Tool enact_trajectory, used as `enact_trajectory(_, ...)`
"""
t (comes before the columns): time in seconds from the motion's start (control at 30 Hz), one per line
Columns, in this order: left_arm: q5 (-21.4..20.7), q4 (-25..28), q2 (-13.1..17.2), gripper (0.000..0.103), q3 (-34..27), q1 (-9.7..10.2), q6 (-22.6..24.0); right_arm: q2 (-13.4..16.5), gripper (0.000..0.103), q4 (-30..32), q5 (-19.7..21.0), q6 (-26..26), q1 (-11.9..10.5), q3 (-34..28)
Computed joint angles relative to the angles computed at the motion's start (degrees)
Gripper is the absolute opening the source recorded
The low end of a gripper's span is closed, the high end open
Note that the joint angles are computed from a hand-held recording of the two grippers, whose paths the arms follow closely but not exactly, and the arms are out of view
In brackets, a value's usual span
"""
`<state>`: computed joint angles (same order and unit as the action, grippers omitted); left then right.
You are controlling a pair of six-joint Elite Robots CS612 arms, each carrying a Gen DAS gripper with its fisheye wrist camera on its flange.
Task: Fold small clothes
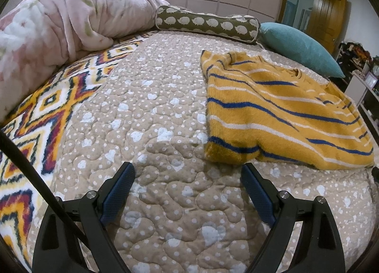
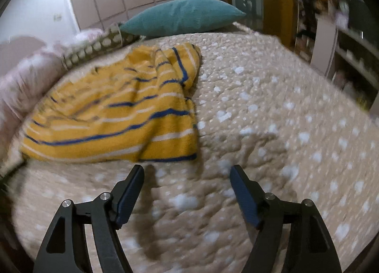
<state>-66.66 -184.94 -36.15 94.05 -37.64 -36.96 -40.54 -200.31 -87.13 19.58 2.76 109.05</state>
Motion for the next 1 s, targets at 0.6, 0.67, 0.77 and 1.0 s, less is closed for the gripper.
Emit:
enact_trajectory(0.6,4.9,-14.2,-1.4,0.091,5.6,-0.49,-5.8,1.0,0.023,5.3,7.8,16.3,-1.0,-8.6)
enact_trajectory(0.67,7.2,-15.2,-1.9,0.091,6.6,-0.45,-6.7,-0.7,0.022,6.8,4.6,12.4,0.9,-10.1)
enact_trajectory(0.77,11.6,-16.2,-2.8,0.091,8.3,-0.01,-9.8,-1.6,0.022,10.0,1.7,5.1,4.8,-14.6)
enact_trajectory(1.0,16.4,-13.9,-4.6,0.091,12.7,2.29,-23.3,5.0,0.021,24.5,5.4,-11.4,14.2,-29.8)
